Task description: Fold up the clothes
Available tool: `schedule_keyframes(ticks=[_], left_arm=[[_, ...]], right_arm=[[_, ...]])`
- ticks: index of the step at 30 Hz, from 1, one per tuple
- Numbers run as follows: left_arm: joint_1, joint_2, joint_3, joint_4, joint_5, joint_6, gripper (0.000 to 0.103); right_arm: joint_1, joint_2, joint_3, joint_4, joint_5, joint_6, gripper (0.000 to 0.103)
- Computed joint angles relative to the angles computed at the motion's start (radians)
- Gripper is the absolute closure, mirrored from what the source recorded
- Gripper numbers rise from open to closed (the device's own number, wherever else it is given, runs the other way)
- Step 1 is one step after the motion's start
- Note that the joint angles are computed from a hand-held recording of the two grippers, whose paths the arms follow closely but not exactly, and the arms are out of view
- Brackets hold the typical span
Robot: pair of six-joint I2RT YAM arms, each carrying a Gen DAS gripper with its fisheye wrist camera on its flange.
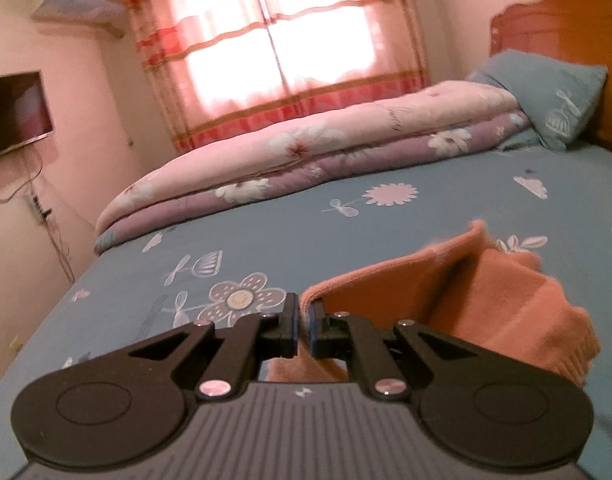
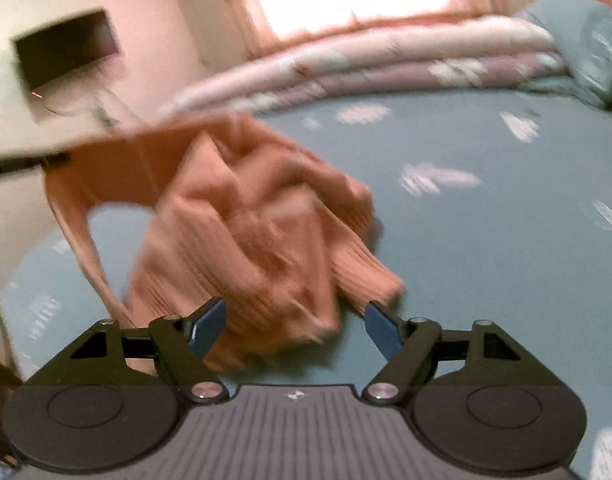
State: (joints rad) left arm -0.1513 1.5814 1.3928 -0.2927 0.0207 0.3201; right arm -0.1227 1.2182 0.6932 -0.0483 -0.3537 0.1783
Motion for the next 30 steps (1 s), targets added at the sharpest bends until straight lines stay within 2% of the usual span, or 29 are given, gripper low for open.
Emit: schedule_keyframes(ticks=[3, 6, 8, 9, 10, 16, 18, 19, 23, 24, 26, 30], left_arm=[[0.01, -0.013, -0.031, 0.002, 0.009, 0.011, 0.098], [0.015, -0.013, -0.052, 0.011, 0.014, 0.014, 0.098], [0.029, -0.011, -0.053, 0.011, 0.024, 0.003, 0.098], [0.038, -0.01, -0.052, 0.009, 0.028, -0.003, 0.097], [0.051, -0.007, -0.049, 0.01, 0.029, -0.005, 0.097], [0.142, 0.018, -0.018, 0.021, 0.025, -0.015, 0.098], [0.157, 0.006, -0.045, 0.09, -0.056, -0.002, 0.102], [0.175, 0.006, -0.038, 0.086, -0.056, 0.003, 0.102], [0.266, 0.027, 0.019, -0.014, 0.071, -0.054, 0.102], [0.265, 0.027, 0.007, -0.011, 0.059, -0.044, 0.102], [0.256, 0.025, -0.024, -0.003, 0.043, -0.016, 0.101], [0.225, 0.04, -0.04, -0.02, 0.121, -0.015, 0.096]], right_arm=[[0.041, 0.119, 0.097, 0.09, -0.067, -0.053, 0.023], [0.102, 0.295, 0.254, 0.094, -0.066, -0.148, 0.024], [0.141, 0.375, 0.351, -0.004, -0.016, -0.18, 0.041], [0.16, 0.414, 0.402, -0.057, 0.009, -0.193, 0.06], [0.177, 0.454, 0.455, -0.11, 0.033, -0.205, 0.072], [0.157, 0.262, 0.361, -0.202, 0.033, -0.308, 0.082], [0.123, 0.192, 0.348, -0.255, 0.031, -0.318, 0.085], [0.1, 0.163, 0.349, -0.291, 0.044, -0.324, 0.088], [-0.013, 0.065, 0.33, -0.404, 0.073, -0.345, 0.094], [-0.044, 0.043, 0.319, -0.429, 0.078, -0.345, 0.102], [-0.109, 0.005, 0.298, -0.479, 0.086, -0.344, 0.102], [-0.215, -0.041, 0.232, -0.513, 0.067, -0.322, 0.097]])
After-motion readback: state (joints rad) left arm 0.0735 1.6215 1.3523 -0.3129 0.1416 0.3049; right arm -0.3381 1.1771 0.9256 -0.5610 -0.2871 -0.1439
